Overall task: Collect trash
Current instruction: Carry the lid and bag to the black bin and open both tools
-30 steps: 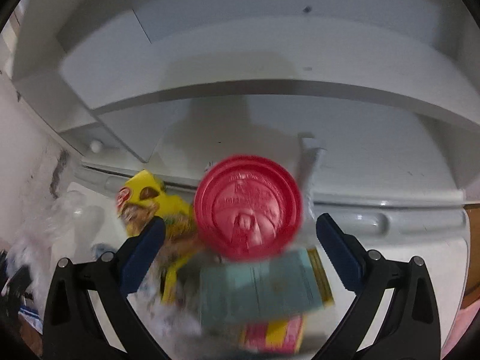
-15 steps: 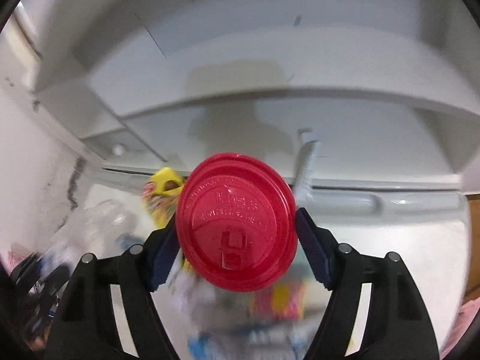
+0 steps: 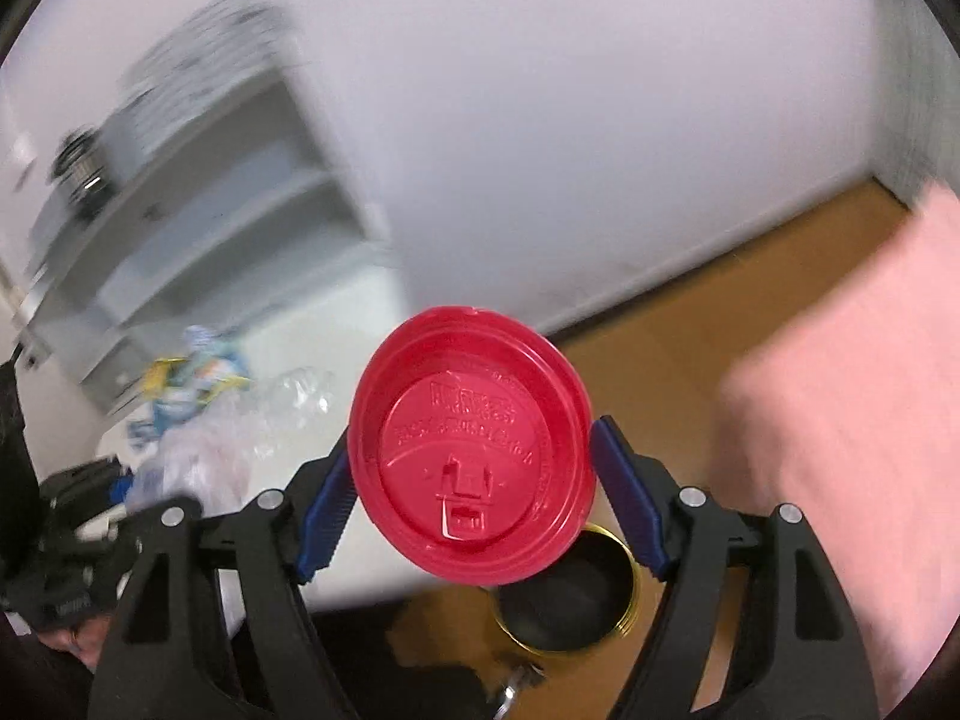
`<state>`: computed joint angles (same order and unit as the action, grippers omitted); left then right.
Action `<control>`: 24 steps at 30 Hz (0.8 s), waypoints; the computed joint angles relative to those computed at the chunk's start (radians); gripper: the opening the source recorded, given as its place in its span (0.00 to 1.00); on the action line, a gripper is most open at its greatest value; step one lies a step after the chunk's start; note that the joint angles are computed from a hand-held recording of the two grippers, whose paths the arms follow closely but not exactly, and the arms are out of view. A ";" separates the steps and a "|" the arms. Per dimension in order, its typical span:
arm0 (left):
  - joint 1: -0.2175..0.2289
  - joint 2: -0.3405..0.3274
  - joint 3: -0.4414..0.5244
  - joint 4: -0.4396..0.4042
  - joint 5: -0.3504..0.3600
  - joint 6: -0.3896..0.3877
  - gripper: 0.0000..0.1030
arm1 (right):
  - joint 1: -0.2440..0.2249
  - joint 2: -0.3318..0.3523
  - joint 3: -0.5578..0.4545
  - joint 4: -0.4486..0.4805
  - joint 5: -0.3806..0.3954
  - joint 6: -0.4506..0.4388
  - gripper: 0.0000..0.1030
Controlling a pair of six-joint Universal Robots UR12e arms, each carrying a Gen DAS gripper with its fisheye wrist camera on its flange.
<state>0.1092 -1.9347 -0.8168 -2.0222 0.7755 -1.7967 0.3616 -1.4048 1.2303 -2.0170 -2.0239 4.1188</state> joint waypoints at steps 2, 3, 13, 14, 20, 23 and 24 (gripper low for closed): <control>-0.036 0.049 -0.098 -0.015 0.026 0.077 0.31 | -0.003 -0.070 0.115 0.004 0.000 0.090 0.71; -0.054 0.067 -0.145 -0.005 0.051 0.096 0.31 | -0.011 -0.101 0.165 -0.003 0.011 0.118 0.71; -0.206 0.056 -0.421 0.327 0.409 -0.077 0.31 | -0.079 -0.208 0.539 -0.161 0.248 0.284 0.71; -0.212 0.052 -0.432 0.335 0.427 -0.083 0.31 | -0.088 -0.200 0.557 -0.183 0.282 0.280 0.71; -0.244 0.033 -0.540 0.528 0.544 -0.126 0.31 | -0.130 -0.130 0.608 -0.265 0.469 0.229 0.71; -0.259 0.014 -0.548 0.556 0.579 -0.175 0.31 | -0.148 -0.103 0.615 -0.314 0.530 0.221 0.72; -0.263 0.007 -0.553 0.581 0.588 -0.175 0.32 | -0.152 -0.095 0.615 -0.323 0.542 0.215 0.72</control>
